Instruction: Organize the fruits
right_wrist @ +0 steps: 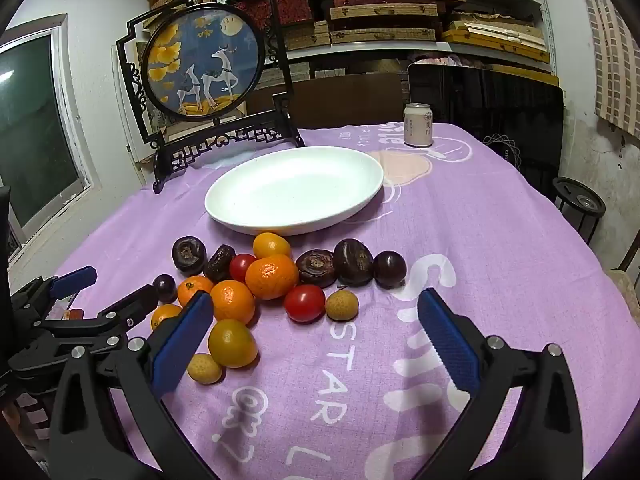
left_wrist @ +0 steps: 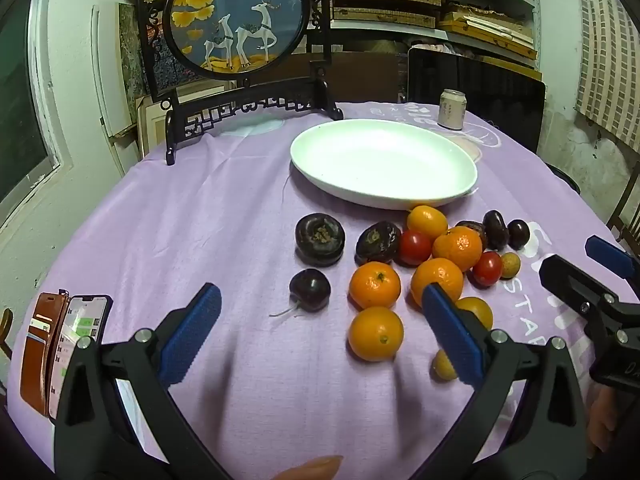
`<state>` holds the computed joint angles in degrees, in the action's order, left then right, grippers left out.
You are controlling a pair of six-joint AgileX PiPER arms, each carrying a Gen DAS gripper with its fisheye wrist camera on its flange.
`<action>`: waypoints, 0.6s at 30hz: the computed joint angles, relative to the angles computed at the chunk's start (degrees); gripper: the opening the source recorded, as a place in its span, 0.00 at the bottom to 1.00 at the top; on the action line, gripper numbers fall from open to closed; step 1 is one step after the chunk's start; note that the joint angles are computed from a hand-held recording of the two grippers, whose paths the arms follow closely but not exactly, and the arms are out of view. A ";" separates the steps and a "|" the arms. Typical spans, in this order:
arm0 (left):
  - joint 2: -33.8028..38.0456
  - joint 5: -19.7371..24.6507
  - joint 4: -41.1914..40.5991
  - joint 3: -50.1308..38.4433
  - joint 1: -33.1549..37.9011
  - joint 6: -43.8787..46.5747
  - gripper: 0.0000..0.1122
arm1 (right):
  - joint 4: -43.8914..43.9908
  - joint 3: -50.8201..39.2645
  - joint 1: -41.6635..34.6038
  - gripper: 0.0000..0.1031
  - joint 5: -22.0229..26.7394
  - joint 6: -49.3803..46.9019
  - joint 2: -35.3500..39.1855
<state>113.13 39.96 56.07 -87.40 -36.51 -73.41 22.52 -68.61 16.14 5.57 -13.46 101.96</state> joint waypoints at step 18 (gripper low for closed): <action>-0.10 -0.34 -1.44 -0.10 0.65 1.37 0.90 | 3.04 0.12 -0.20 0.99 0.19 -2.80 -0.09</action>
